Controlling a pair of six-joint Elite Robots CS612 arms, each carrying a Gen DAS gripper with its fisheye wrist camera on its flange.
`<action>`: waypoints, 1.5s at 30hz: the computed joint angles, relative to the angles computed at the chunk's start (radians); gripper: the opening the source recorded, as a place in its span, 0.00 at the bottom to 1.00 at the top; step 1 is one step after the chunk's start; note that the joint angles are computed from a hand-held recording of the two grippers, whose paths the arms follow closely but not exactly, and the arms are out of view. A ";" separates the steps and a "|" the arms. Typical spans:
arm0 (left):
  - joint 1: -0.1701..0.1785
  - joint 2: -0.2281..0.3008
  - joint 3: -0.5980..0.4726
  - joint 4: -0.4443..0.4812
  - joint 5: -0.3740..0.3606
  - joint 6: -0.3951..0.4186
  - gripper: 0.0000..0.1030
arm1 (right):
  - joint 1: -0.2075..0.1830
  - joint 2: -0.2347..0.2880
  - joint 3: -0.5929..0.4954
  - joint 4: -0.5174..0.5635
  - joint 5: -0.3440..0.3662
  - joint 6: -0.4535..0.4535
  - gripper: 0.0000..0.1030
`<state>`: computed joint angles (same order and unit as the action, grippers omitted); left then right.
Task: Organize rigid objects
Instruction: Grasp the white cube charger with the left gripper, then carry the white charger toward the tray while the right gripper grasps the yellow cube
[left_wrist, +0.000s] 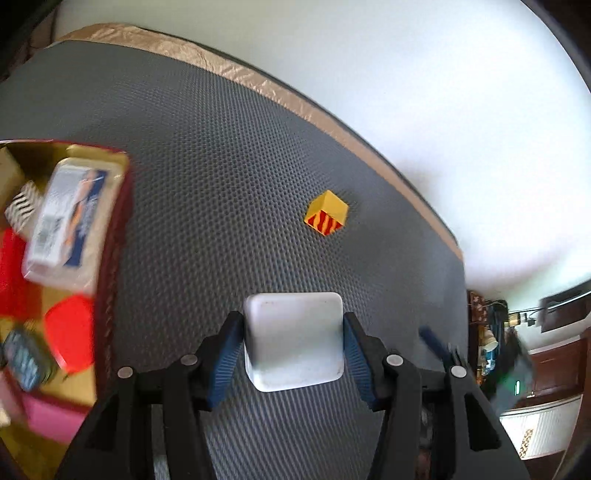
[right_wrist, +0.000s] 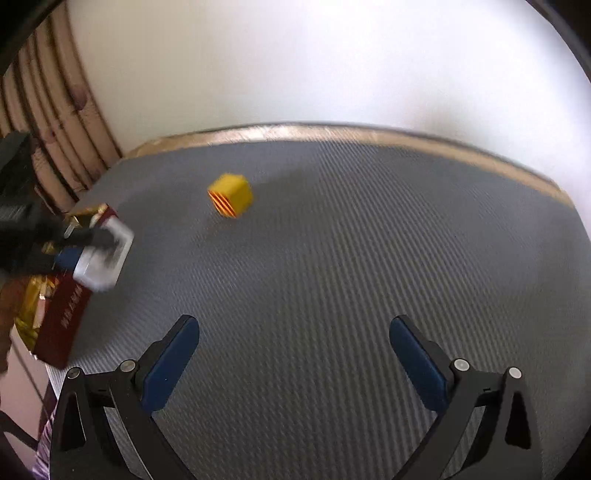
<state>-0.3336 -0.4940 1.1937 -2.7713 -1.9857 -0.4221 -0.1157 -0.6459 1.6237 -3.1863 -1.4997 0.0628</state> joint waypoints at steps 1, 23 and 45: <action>0.003 -0.009 0.017 -0.013 -0.005 0.003 0.53 | 0.004 0.008 -0.020 0.004 -0.002 -0.023 1.00; 0.076 -0.170 0.250 -0.164 0.032 -0.041 0.54 | 0.024 0.175 -0.412 0.359 0.049 -0.480 0.87; 0.118 -0.179 0.258 -0.176 0.159 -0.035 0.54 | 0.026 0.000 -0.071 0.081 0.273 -0.221 0.27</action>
<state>-0.2152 -0.6727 1.4520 -2.9468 -1.8262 -0.4571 -0.0900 -0.6459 1.5529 -3.1052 -1.2270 -0.1579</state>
